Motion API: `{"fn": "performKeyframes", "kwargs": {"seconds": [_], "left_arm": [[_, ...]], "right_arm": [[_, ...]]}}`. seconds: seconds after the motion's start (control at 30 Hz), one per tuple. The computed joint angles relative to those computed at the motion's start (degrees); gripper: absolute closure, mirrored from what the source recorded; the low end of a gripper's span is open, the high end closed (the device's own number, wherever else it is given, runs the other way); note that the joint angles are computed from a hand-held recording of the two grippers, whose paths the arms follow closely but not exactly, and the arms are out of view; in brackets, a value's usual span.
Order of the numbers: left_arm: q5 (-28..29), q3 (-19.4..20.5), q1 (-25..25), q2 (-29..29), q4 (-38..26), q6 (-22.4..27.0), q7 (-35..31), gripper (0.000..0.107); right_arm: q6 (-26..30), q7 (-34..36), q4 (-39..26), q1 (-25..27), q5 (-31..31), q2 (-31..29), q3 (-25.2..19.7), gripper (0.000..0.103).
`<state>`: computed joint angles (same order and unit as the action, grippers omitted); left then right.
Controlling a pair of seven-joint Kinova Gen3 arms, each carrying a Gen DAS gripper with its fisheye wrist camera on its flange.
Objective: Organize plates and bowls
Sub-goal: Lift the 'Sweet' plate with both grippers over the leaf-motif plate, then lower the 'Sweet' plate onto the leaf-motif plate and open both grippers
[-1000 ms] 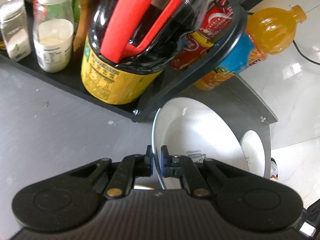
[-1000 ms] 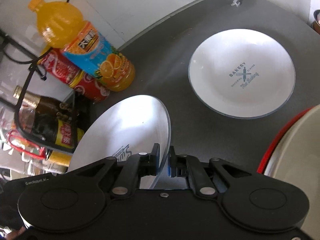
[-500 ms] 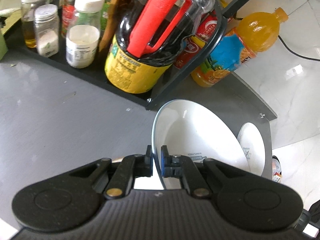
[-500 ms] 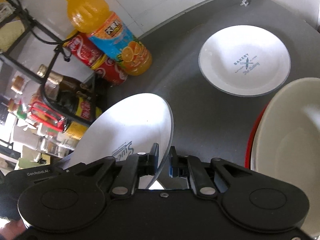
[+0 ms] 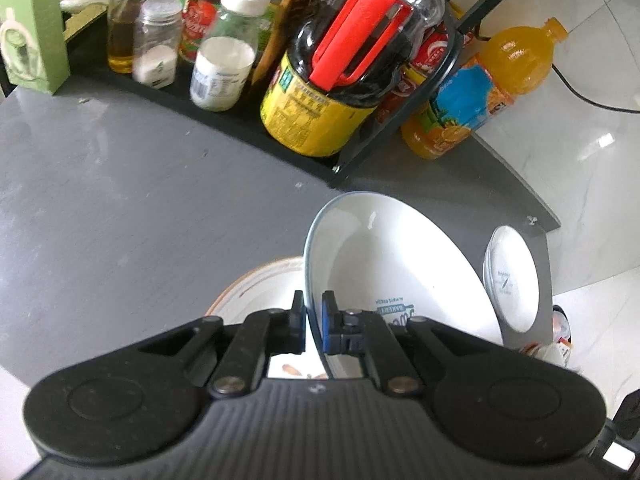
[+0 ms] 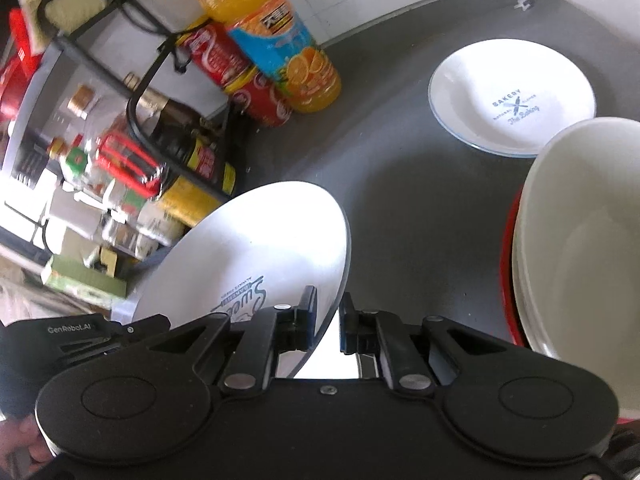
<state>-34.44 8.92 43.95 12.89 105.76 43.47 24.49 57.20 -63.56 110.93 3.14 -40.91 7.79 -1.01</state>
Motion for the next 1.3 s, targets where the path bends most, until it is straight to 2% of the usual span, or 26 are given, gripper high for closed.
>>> {"fn": "performKeyframes", "kwargs": {"seconds": [0.27, 0.47, 0.83, 1.2, 1.3], "left_arm": [[0.9, 1.4, 1.1, -1.6, 3.1, 0.2, 3.6, 0.102], [3.0, 2.4, 0.8, -1.9, 4.5, 0.1, 3.0, 0.102], [8.4, 2.7, -0.9, -1.1, 5.8, -2.4, -2.9, 0.100], [9.9, 0.9, -0.4, -0.1, 6.8, -4.8, -3.6, 0.097], [12.7, 1.6, -2.1, 0.8, 5.4, -3.5, -8.2, 0.096]], "right_arm": [[1.3, 4.4, 2.0, -0.2, 0.2, -1.9, 0.1, 0.092], [1.0, 6.0, 3.5, -1.5, 1.7, -3.0, 0.2, 0.092], [-0.7, 6.8, 6.0, -2.8, 3.5, -4.0, 0.4, 0.092], [-1.9, 7.3, 6.1, -4.1, 4.9, -3.5, -0.2, 0.092], [-2.9, 6.8, 6.6, -4.6, 5.5, -3.7, -0.5, 0.092]]}}
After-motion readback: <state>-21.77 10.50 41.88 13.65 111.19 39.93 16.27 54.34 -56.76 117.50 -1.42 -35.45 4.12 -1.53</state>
